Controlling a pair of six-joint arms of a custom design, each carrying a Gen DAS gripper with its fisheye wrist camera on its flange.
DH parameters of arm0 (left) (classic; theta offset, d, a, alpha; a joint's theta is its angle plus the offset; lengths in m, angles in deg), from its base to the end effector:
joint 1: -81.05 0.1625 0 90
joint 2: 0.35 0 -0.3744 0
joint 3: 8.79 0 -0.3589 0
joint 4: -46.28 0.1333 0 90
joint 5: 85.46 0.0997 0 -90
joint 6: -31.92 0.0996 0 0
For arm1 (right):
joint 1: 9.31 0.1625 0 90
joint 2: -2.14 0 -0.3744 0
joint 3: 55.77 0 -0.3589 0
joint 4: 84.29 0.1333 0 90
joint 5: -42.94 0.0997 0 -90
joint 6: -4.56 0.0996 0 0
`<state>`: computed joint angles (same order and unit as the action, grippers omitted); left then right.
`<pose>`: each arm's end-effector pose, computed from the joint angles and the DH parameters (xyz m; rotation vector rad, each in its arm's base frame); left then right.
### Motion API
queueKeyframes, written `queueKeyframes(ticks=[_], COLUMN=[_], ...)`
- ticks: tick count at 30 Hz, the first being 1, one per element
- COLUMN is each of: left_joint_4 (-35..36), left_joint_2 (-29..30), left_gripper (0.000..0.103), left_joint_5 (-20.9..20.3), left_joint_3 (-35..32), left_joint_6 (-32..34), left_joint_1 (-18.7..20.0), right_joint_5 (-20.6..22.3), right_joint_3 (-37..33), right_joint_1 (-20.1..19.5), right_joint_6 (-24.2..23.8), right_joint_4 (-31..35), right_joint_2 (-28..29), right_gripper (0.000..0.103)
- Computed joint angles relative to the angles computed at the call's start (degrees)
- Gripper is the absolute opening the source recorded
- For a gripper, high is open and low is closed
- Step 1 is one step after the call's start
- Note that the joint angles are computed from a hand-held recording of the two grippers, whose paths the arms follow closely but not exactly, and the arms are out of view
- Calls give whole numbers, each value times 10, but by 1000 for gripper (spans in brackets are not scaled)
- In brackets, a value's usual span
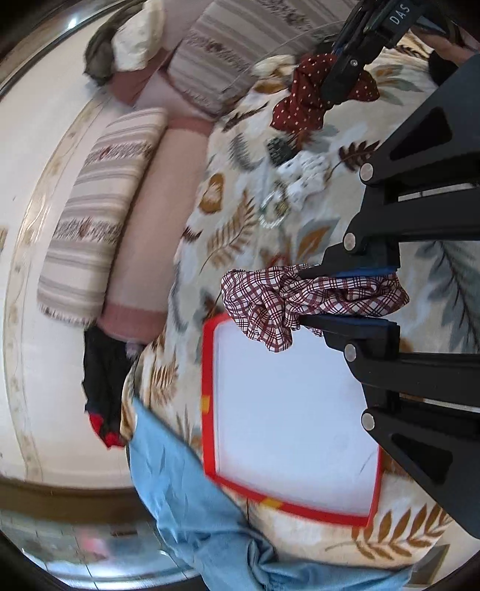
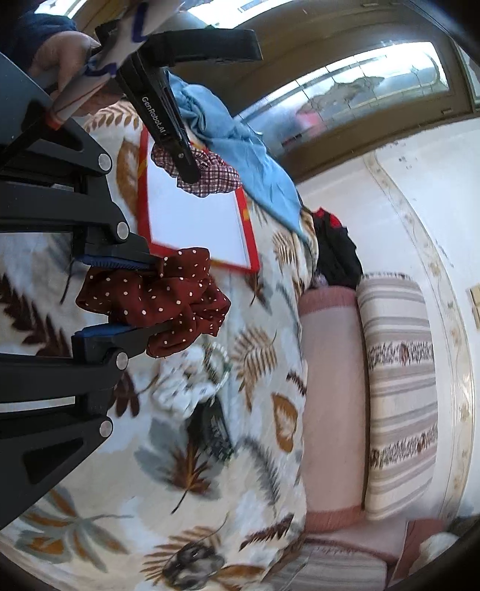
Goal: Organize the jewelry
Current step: 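Carry both held scrunchies over the red-rimmed white tray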
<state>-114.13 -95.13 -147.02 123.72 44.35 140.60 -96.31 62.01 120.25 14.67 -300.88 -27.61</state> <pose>-0.0387 -0.4225 0.2961 0.7748 2.5043 -0.8607 0.3349 -0.3146 0.0009 0.2339 -2.3783 1.2033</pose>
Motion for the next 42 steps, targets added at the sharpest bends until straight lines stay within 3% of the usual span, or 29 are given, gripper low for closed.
queueKeyframes(ticks=[8, 13, 23, 32, 42], left_joint_4=[-1, 9, 76, 114, 139], left_joint_2=[16, 50, 185, 283, 320], left_gripper=[17, 18, 18, 18, 20], left_joint_5=[13, 15, 0, 14, -6], left_joint_3=[-78, -137, -284, -384, -426], left_joint_6=[20, 35, 52, 47, 30], left_joint_1=[43, 68, 144, 183, 200], right_joint_5=[67, 98, 151, 178, 173], right_joint_3=[-86, -179, -365, -516, -638], right_joint_1=[-12, -25, -81, -134, -158], right_joint_6=[-23, -42, -55, -38, -30], right_joint_4=[111, 203, 344, 457, 523], right_joint_2=[-10, 9, 91, 178, 252], right_gripper=[28, 31, 31, 31, 31])
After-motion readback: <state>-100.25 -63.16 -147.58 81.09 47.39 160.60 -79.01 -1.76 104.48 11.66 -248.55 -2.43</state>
